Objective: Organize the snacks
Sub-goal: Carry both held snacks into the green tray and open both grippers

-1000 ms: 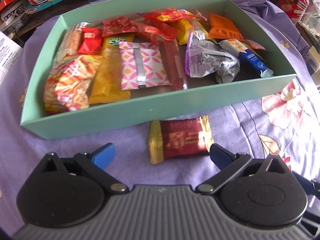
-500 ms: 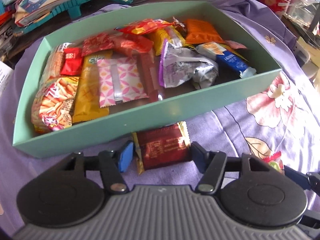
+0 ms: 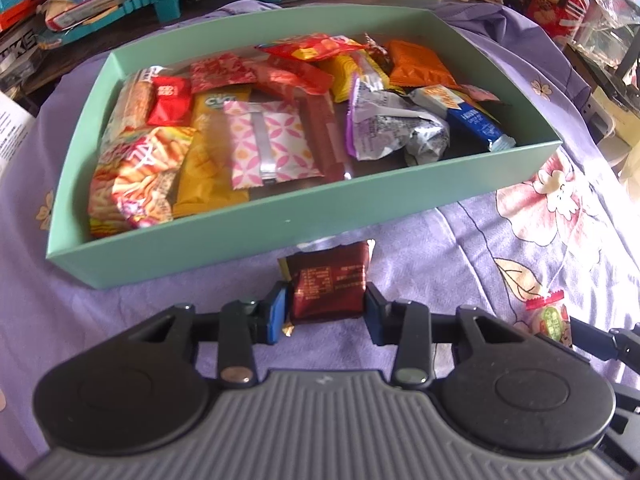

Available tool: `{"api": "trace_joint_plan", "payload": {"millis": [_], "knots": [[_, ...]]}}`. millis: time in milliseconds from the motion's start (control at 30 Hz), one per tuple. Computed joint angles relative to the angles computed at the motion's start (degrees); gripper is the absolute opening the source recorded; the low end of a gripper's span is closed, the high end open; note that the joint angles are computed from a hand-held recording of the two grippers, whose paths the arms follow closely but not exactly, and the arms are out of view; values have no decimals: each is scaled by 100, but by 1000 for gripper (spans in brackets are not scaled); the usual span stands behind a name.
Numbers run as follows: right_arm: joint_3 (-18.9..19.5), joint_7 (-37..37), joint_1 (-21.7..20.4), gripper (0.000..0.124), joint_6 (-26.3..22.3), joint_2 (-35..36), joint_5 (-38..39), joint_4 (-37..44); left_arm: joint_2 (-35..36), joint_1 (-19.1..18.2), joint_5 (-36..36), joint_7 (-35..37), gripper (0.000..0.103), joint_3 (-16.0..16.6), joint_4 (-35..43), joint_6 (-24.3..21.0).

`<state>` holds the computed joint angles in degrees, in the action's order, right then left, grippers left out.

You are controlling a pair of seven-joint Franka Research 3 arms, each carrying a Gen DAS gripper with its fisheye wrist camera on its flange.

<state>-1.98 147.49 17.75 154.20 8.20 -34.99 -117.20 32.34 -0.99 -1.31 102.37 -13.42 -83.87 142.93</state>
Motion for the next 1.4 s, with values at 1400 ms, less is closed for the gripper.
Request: {"api": "trace_joint_plan", "payload": {"millis": [1400], "knots": [[-209,-2595,-409,32,-3,1831,3152,3277,2431,-504,-269,212,42,64,5062,-2033]]}}
